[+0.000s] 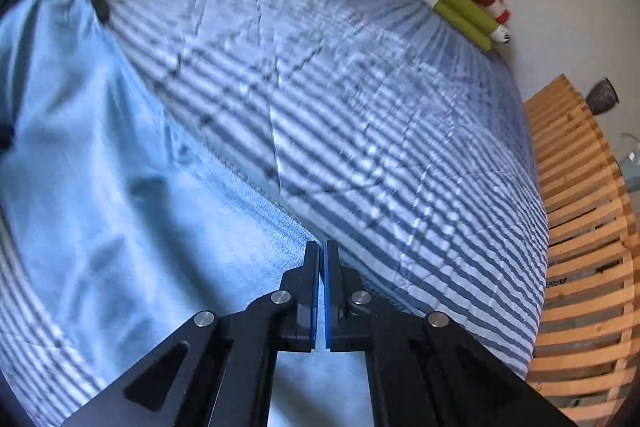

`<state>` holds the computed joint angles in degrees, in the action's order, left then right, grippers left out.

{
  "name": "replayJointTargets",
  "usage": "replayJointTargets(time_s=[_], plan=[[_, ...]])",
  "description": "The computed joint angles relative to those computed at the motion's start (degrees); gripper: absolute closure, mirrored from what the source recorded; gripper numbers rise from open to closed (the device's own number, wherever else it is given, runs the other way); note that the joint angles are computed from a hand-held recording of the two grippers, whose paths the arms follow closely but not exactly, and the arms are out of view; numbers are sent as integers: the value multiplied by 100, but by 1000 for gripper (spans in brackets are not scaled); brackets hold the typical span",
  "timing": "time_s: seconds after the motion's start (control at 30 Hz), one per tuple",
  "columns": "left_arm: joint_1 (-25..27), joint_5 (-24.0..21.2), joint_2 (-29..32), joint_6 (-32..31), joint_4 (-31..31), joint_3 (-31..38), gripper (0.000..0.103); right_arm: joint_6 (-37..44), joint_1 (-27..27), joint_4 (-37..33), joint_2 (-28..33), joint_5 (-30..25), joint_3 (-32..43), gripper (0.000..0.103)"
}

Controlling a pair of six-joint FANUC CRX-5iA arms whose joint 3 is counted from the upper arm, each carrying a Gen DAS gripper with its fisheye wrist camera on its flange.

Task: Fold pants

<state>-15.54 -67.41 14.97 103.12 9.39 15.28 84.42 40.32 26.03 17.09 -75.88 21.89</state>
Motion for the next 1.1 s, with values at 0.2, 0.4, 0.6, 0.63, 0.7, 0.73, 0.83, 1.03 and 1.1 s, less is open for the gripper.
replayJointTargets(time_s=[0.2, 0.4, 0.6, 0.63, 0.7, 0.73, 0.83, 1.03, 1.1], plan=[[92, -14, -116, -105, 103, -129, 88, -740, -312, 133, 498, 53, 881, 100], [-24, -417, 17, 41, -255, 346, 88, -1339, -362, 806, 940, -567, 1019, 87], [-193, -73, -293, 45, 61, 191, 87, -1758, -269, -359, -1233, -140, -522, 64], [-290, -27, -293, -35, 192, 163, 87, -1844, -287, -606, -1498, -312, -680, 64], [-491, -17, -223, -167, 337, 205, 87, -2017, -326, -957, -2004, -459, -1134, 64], [-600, -40, -156, -298, 421, 248, 86, -2134, -305, -1069, -2204, -513, -1375, 64], [-972, -150, 188, -446, 451, 588, 86, -2296, -264, -1434, -2427, -642, -1856, 64], [-1327, -448, 763, -59, 148, 1270, 86, -2564, -246, -1863, -2305, -201, -2106, 64], [-1331, -498, 863, -73, 109, 1352, 86, -2742, -305, -1876, -2275, 5, -2080, 64]])
